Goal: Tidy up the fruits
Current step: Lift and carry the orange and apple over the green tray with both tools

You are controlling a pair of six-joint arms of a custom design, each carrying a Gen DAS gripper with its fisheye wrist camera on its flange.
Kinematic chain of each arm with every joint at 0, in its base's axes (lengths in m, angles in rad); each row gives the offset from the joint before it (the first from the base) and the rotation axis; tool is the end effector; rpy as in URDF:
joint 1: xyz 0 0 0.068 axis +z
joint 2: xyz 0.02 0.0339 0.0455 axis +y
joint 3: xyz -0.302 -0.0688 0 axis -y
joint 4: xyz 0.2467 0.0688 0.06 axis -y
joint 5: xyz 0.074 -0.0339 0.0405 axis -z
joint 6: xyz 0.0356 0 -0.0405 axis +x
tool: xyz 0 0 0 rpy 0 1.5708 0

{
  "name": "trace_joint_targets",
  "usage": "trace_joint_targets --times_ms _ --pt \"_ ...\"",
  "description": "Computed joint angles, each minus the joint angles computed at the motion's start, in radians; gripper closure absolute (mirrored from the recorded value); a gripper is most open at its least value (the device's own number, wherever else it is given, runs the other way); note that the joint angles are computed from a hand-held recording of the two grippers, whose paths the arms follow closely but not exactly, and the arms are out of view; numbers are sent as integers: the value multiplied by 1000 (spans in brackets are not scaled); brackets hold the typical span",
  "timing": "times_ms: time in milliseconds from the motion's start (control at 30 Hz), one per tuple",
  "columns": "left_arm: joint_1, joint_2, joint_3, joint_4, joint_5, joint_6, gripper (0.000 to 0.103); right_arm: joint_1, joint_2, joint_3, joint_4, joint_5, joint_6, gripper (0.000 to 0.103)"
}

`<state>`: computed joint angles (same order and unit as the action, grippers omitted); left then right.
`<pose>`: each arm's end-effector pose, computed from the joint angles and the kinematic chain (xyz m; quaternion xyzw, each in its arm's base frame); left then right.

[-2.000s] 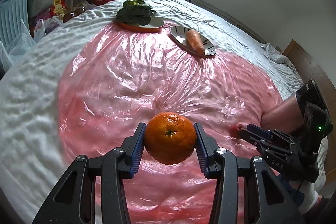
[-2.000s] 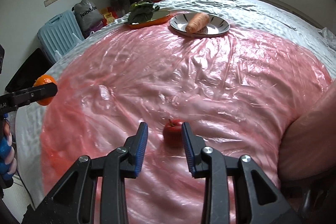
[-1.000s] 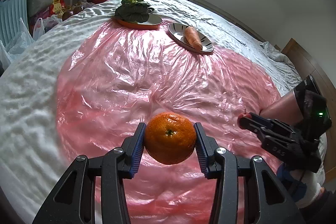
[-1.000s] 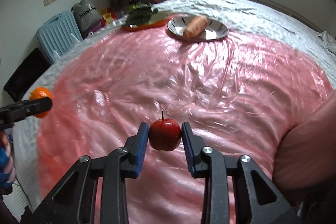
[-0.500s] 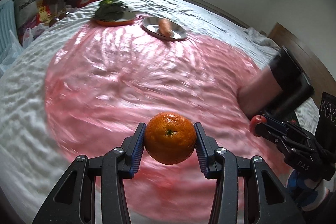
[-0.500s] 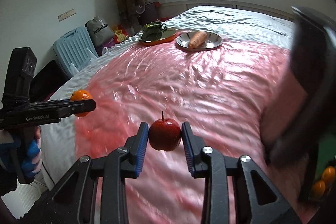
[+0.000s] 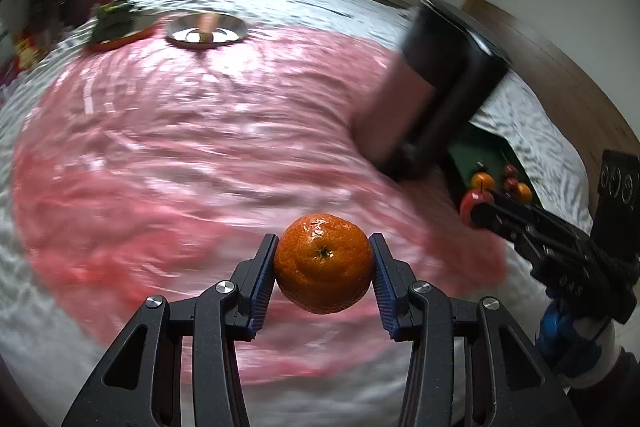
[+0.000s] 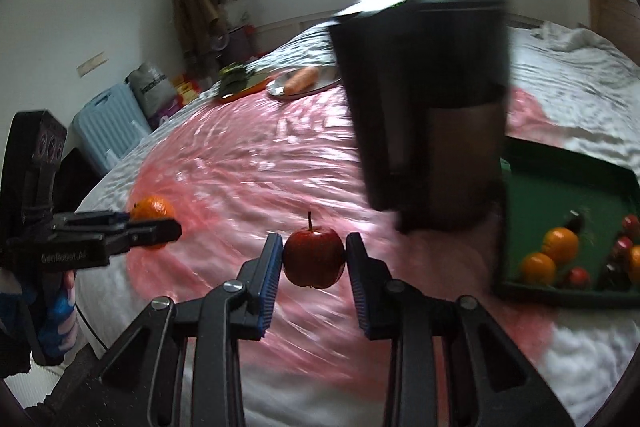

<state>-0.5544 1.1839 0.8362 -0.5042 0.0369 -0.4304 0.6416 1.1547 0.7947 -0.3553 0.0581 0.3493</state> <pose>0.1954 -0.1225 0.2831 0.0645 0.9337 -0.1815 0.3018 0.1876 0.1376 0.2871 -0.1205 0.9016 0.1739 0.3774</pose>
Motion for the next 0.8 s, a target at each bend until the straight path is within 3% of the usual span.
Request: trace_joint_targets --times_ms 200,400,567,800 --pt "-201 143 112 21 -58 -61 63 -222 -174 -73 -79 -89 -68 16" --pt "-326 333 280 37 -64 -70 63 -552 -268 -125 -135 -274 -204 16" --pt "-376 492 437 33 -62 -50 63 -793 -237 -138 -122 -413 -317 16" --pt "-381 714 687 -12 -56 -2 63 -971 -124 -143 -40 -508 -404 16"
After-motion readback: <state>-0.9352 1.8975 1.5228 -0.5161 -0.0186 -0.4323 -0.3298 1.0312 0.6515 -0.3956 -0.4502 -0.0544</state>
